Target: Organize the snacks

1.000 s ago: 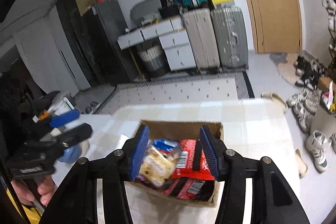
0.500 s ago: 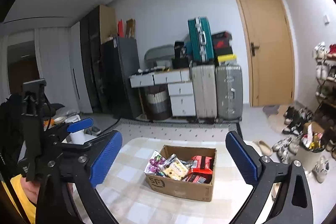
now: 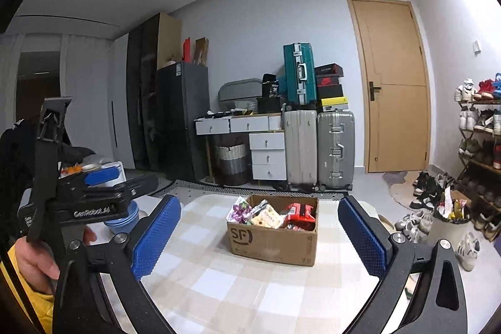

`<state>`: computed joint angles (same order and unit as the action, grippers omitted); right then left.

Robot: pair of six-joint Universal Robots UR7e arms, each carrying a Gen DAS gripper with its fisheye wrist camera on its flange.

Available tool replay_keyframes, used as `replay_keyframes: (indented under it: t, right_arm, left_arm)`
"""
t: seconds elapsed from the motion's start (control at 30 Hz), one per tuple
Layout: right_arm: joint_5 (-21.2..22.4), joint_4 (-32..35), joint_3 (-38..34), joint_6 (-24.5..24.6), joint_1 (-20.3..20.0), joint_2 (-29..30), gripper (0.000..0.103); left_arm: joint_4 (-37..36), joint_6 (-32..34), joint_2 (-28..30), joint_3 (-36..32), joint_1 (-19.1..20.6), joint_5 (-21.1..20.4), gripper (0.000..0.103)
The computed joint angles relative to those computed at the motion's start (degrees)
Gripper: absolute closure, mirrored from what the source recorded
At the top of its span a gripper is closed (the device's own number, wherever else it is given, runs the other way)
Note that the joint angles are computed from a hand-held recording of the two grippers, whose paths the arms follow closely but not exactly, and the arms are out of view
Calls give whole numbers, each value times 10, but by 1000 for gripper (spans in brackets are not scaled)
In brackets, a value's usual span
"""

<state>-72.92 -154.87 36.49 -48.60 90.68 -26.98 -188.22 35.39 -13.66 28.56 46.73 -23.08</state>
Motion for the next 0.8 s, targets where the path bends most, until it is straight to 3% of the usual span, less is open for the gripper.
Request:
replay_keyframes:
  t: [0.1, 0.2, 0.43, 0.7, 0.8]
  right_arm:
    - [-10, -14, 13, 5, -1, 0, 1]
    - [-6, 3, 10, 18, -3, 1, 1]
    - [-11, 6, 11, 39, -4, 2, 1]
    - [-15, 8, 18, 41, -6, -1, 1]
    - [-13, 8, 23, 44, -8, -3, 1]
  left_arm:
    - [-50, -10, -33, 87, -5, 27, 1]
    - [-86, -8, -49, 136, -7, 29, 1]
    - [-62, -56, -62, 179, -3, 40, 1]
    - [-6, -84, -47, 147, 10, 15, 1]
    - [51, -94, -19, 76, 17, 8, 1]
